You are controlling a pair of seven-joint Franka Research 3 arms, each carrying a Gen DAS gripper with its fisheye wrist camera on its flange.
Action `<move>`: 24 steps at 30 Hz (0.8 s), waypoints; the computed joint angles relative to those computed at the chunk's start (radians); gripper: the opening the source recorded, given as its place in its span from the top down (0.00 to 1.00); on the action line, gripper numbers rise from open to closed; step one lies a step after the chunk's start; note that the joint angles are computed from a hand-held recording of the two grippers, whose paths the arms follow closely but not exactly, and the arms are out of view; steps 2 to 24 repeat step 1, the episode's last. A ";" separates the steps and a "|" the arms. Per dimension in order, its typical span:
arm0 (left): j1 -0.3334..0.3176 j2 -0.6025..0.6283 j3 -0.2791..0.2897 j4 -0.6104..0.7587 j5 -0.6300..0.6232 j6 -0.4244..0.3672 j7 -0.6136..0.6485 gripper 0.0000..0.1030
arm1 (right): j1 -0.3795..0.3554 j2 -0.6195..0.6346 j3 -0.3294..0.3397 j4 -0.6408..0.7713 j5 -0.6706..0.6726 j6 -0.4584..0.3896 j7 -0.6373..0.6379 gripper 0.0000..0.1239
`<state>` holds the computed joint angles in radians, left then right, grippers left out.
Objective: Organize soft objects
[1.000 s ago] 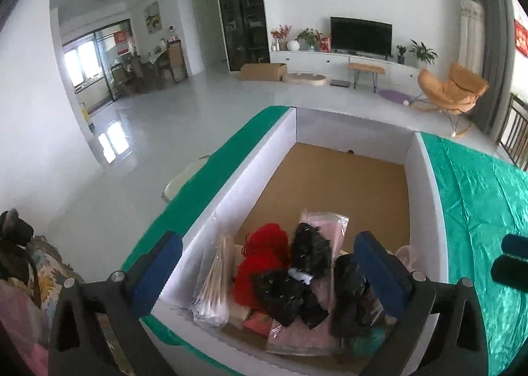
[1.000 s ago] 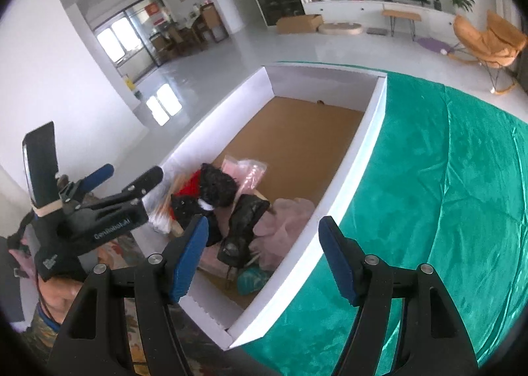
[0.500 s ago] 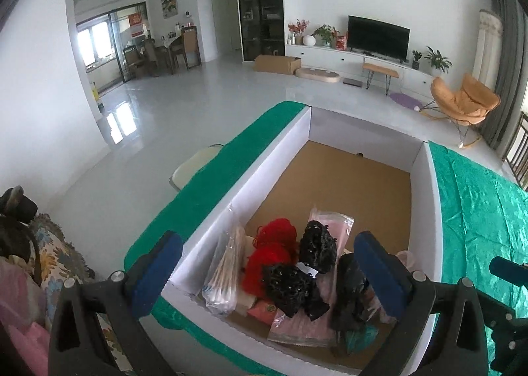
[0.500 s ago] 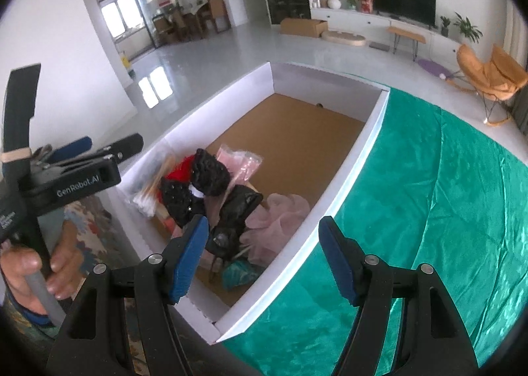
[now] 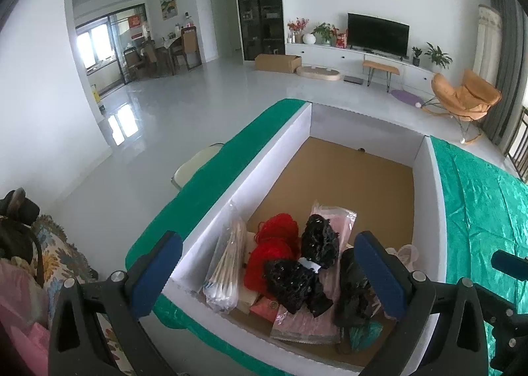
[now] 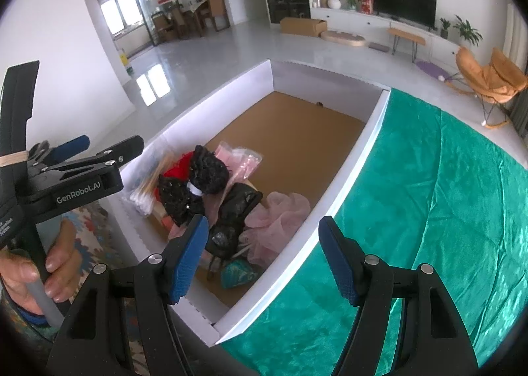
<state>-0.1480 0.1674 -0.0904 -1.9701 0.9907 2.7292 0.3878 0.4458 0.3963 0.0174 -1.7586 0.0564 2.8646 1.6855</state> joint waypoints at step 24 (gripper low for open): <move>-0.001 0.000 0.002 -0.001 0.010 0.000 -0.003 0.00 | 0.000 0.000 0.001 0.000 0.000 0.001 -0.001 0.41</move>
